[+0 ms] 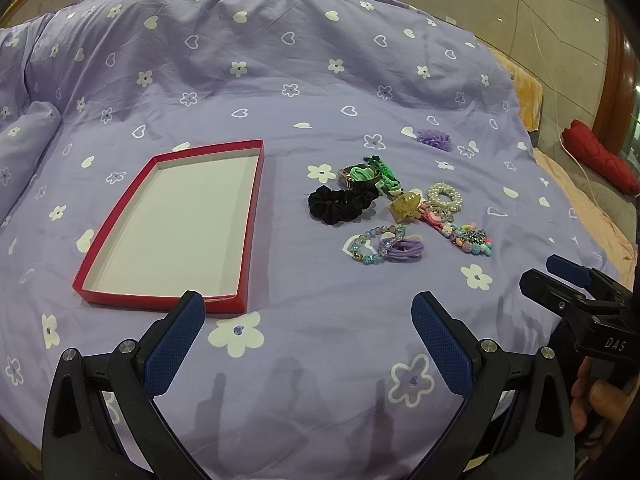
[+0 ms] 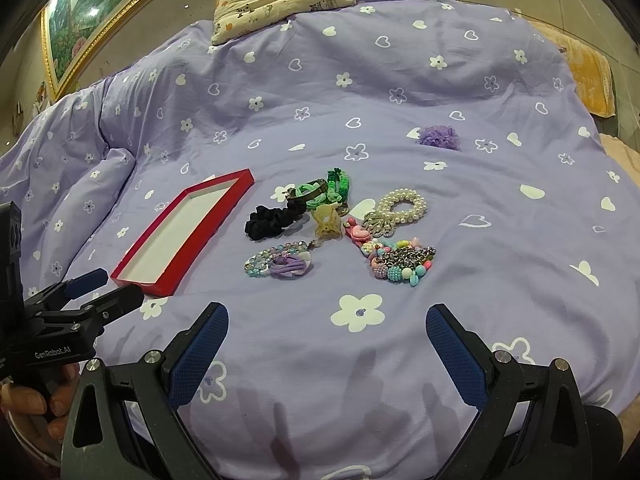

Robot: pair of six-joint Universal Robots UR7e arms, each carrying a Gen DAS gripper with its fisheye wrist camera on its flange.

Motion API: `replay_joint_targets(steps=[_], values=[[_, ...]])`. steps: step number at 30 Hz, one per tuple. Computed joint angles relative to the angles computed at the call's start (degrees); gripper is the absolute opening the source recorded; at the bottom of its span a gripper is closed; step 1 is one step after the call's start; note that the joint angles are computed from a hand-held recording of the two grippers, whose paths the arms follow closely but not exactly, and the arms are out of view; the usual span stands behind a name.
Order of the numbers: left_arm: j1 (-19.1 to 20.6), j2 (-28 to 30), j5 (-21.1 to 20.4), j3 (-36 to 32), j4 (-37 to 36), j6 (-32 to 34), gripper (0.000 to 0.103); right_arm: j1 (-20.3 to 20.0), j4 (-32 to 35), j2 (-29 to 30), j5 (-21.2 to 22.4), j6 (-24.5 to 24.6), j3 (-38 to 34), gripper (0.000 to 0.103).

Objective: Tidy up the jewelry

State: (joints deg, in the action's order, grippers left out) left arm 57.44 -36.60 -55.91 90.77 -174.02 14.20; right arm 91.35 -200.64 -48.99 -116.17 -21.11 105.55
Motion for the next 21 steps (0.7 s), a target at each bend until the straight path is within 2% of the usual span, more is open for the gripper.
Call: replay_joint_targets(steps=[21], values=[[0.03, -0.49, -0.16, 0.12, -0.10, -0.05, 0.103, 0.70, -0.86, 0.05, 0.33, -0.77, 0.13, 0.100]])
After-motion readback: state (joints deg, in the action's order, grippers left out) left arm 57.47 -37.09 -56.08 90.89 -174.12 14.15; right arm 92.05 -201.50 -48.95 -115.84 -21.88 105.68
